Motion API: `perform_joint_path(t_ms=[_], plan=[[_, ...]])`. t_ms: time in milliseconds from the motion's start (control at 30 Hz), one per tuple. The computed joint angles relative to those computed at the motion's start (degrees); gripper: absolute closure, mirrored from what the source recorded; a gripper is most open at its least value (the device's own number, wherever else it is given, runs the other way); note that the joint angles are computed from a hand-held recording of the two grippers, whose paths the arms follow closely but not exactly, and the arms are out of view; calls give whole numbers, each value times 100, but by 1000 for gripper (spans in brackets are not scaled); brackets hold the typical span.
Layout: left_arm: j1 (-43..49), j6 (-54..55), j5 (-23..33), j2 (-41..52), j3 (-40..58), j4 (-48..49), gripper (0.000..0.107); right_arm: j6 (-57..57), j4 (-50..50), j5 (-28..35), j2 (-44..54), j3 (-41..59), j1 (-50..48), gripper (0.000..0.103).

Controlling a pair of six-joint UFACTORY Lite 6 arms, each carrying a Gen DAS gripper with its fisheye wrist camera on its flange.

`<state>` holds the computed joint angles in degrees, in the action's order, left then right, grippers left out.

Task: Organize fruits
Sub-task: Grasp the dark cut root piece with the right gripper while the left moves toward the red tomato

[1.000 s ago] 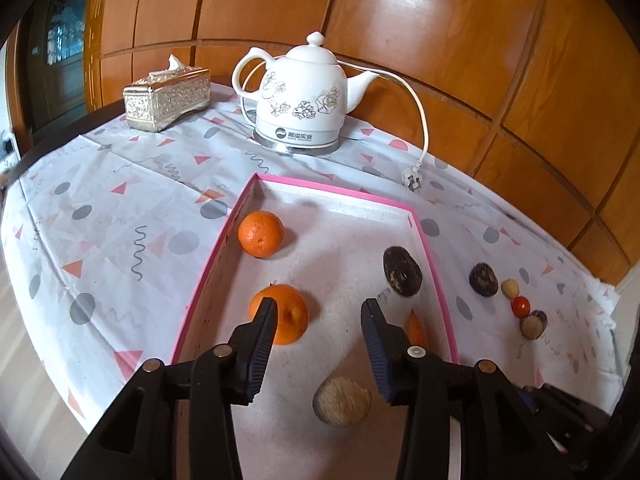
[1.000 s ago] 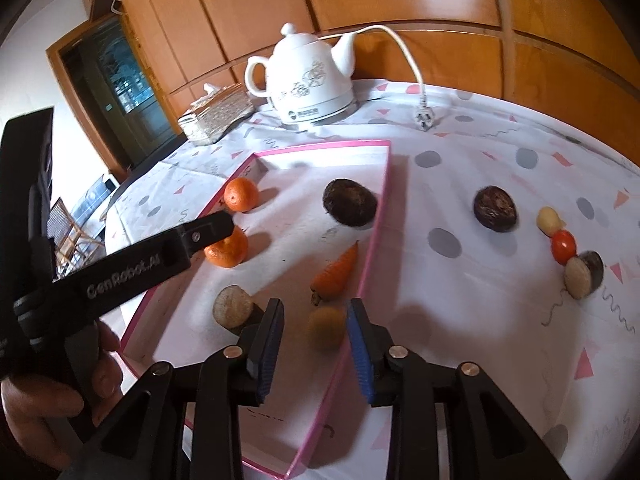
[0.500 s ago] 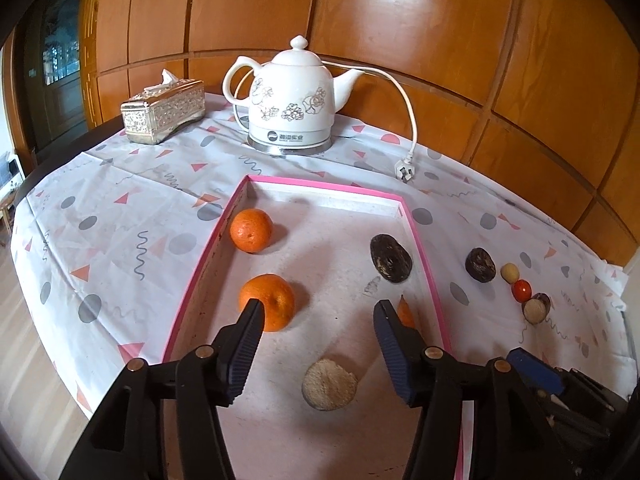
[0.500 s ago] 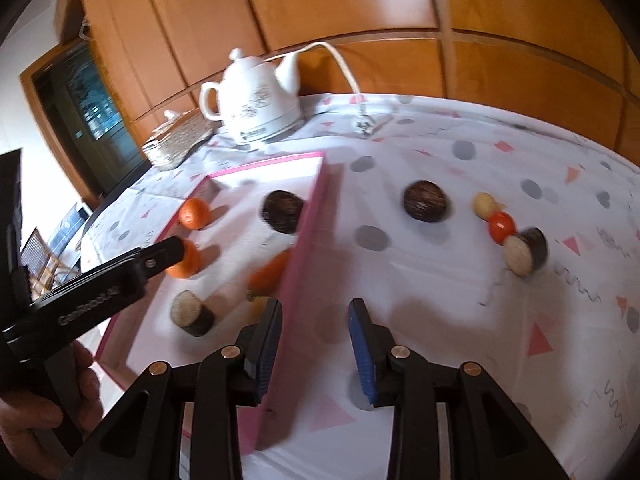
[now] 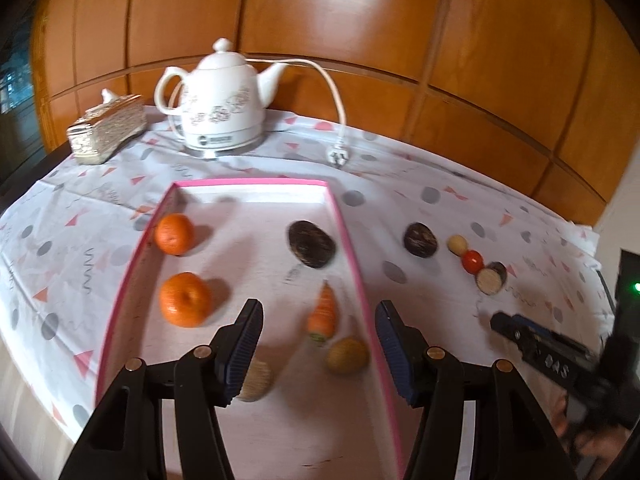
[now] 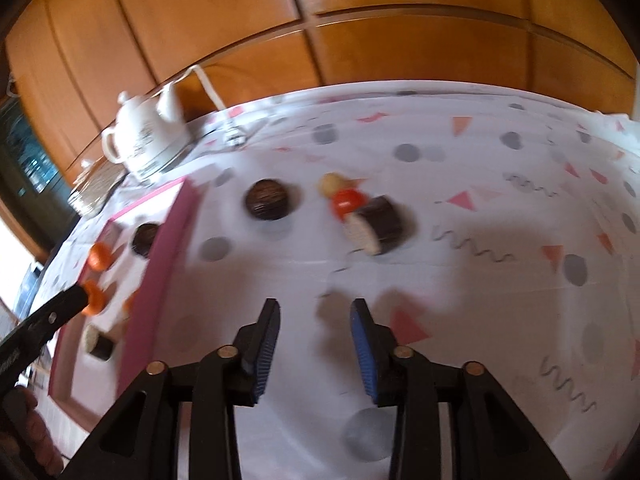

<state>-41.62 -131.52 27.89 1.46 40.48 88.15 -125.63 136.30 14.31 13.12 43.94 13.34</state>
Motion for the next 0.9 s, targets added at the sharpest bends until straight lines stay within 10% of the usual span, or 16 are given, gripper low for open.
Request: perform_joint_path(t_ms=[900], plan=[[-218,974,-792,1760,1960,-493,43,59,-1334,-524,1812,2137,-379,64]])
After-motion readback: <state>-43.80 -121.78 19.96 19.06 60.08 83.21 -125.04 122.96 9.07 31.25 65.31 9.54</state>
